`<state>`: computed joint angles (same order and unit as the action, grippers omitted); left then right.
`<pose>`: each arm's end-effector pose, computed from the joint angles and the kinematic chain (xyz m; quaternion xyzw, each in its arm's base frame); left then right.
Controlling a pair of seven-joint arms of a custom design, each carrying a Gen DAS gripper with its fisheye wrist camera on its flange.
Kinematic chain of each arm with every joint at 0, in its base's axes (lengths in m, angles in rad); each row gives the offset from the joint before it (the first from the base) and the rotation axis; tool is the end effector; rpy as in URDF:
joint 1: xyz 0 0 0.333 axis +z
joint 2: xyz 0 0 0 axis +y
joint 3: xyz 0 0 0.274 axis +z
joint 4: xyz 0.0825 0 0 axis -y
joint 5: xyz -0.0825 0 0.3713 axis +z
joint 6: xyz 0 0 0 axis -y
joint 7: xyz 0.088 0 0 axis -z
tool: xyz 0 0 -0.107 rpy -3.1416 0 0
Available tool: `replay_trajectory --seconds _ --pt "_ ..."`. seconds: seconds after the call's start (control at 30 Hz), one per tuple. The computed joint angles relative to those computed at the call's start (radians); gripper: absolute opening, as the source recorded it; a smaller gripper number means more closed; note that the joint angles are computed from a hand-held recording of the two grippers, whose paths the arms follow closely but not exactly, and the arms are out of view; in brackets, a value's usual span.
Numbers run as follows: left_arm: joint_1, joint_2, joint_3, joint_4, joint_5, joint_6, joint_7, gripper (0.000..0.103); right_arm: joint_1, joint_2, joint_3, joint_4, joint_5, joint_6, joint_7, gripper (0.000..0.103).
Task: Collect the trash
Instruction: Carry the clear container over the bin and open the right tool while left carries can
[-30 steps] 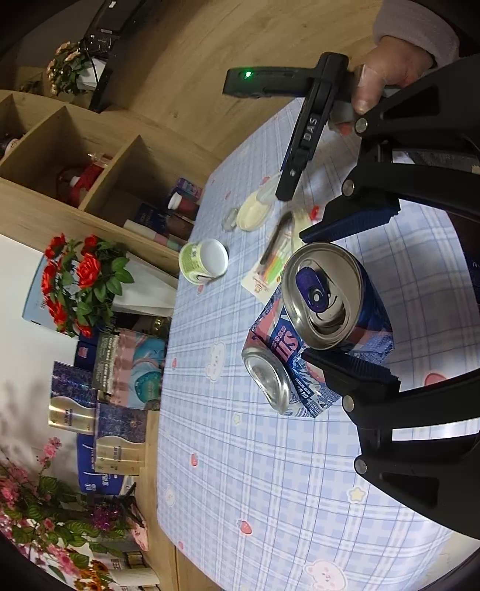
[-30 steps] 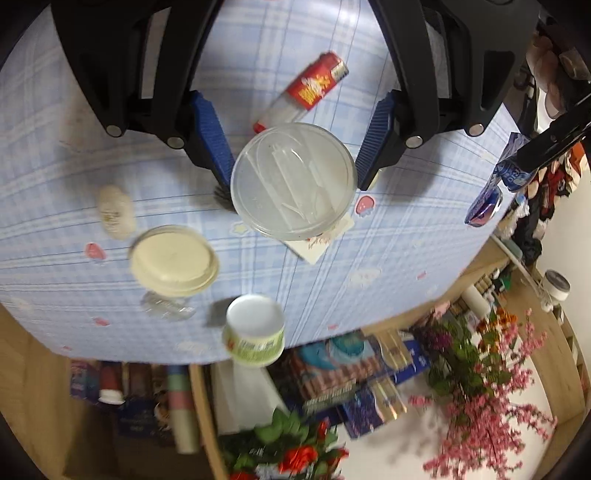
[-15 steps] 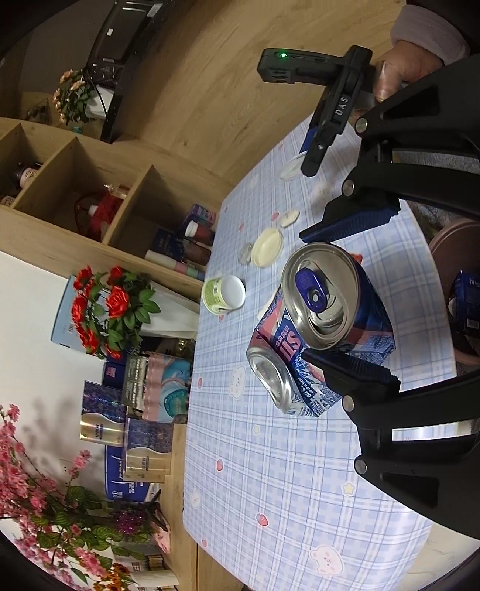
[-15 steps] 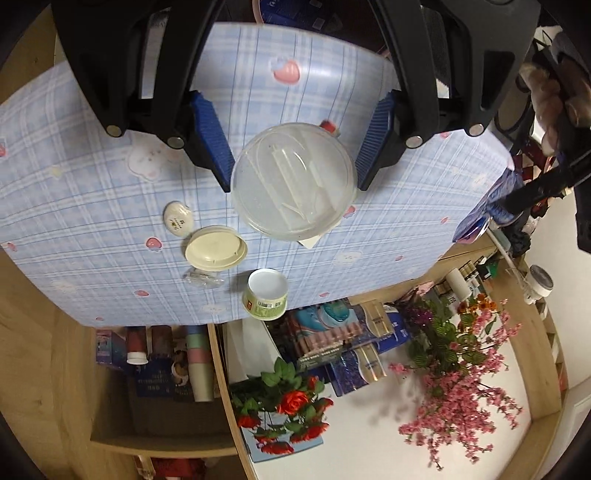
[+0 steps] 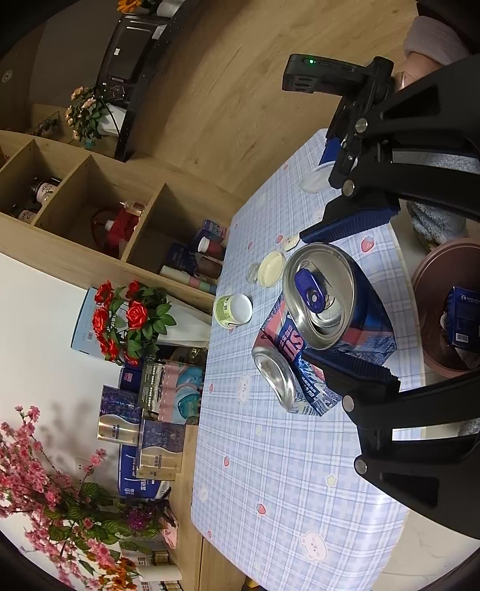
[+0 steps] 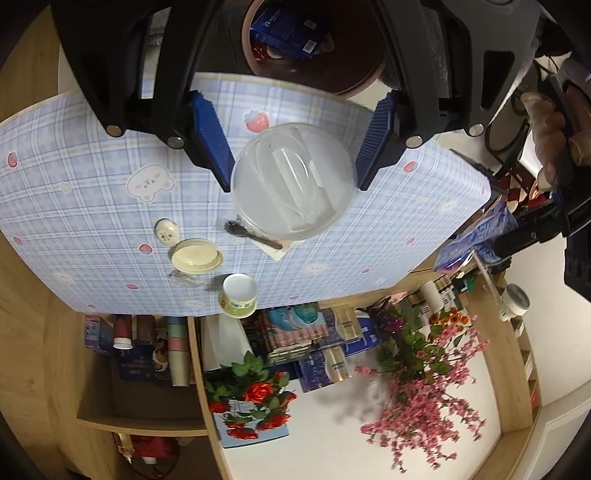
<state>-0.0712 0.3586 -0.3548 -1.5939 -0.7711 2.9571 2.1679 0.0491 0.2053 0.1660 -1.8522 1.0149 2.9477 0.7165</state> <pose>0.6478 -0.2037 0.5051 -0.5248 0.6710 -0.5013 0.1518 0.6257 0.0730 0.4571 -0.6596 0.5791 -0.1957 0.4374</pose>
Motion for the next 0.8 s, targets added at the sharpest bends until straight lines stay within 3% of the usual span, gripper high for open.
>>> replay_trajectory --seconds 0.23,0.53,0.7,0.8 --pt "0.025 -0.068 -0.033 -0.082 -0.121 0.019 0.096 0.056 0.023 -0.056 -0.009 -0.059 0.033 -0.015 -0.051 0.067" --pt "0.000 -0.111 -0.001 -0.118 -0.225 0.015 0.168 0.056 0.072 -0.078 -0.040 -0.082 0.001 -0.054 -0.067 0.067" --pt "-0.010 -0.121 0.015 -0.122 -0.249 0.008 0.189 0.056 0.087 -0.071 -0.051 -0.077 -0.070 -0.119 -0.041 0.068" --pt "-0.016 -0.121 0.020 -0.119 -0.255 -0.001 0.193 0.056 0.095 -0.072 -0.047 -0.088 -0.106 -0.095 -0.034 0.081"
